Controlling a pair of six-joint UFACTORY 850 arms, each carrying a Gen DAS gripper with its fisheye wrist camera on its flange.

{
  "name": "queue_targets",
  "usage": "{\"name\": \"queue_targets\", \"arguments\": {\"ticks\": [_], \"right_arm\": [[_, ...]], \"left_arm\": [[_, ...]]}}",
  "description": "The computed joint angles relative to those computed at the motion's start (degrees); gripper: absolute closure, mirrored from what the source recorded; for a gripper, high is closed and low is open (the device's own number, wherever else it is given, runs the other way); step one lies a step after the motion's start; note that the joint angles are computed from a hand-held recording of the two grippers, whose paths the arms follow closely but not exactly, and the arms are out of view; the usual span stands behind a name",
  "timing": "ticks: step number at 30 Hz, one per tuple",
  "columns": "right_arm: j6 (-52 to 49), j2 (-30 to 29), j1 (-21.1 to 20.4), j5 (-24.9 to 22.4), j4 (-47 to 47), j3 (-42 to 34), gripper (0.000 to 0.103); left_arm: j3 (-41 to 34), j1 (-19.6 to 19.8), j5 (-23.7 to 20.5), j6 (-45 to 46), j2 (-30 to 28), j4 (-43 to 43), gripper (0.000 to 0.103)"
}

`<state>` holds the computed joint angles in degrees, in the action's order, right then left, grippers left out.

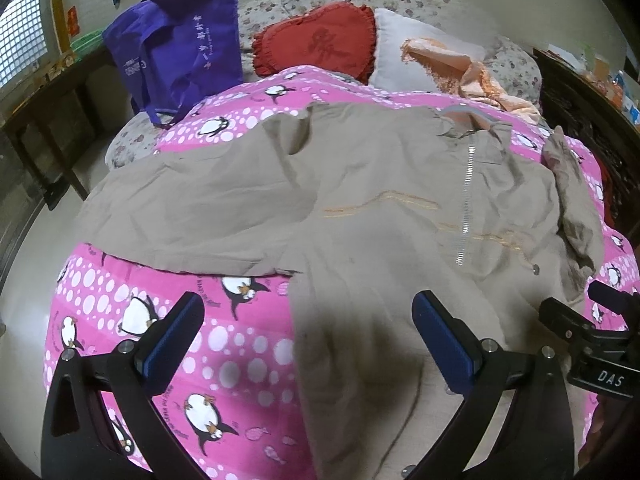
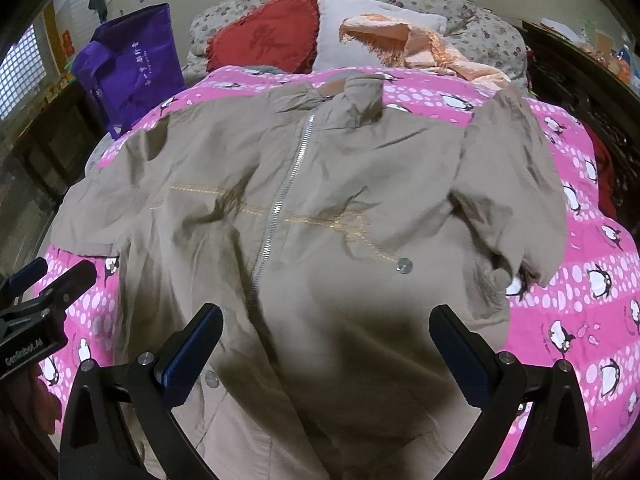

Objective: Fold large clothes
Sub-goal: 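Grasp the beige jacket's sleeve with the left tool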

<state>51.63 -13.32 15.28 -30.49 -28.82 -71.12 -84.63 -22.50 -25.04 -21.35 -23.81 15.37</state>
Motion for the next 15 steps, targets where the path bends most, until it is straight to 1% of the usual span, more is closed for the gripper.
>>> {"name": "queue_targets", "arguments": {"ticks": [4,6,9,12,14,15], "right_arm": [[-1.5,-0.7,0.2,0.0,1.0,-0.8,0.0],[-2.3,-1.0,0.3,0.1,1.6,-1.1,0.0],[-4.4,-1.5,0.2,0.2,3.4,-1.7,0.0],[-7.5,-2.1,-0.2,0.5,6.9,-2.1,0.0],[-9.8,-2.4,-0.5,0.6,10.1,-2.3,0.0],[-10.2,-2.6,-0.6,0.7,10.7,-2.5,0.0]], "left_arm": [[-0.6,2.2,-0.1,0.5,-0.8,-1.2,0.0],[-1.4,4.0,-0.6,-1.3,-1.7,-0.1,0.0],[-2.5,7.2,-0.8,-5.5,-3.0,3.2,0.0],[-5.5,10.8,-2.4,-8.5,-5.8,5.0,0.0],[-7.1,13.0,-1.9,-13.3,-7.5,8.4,0.002],[-7.9,14.2,-1.4,-17.1,-8.4,11.0,0.004]]}}
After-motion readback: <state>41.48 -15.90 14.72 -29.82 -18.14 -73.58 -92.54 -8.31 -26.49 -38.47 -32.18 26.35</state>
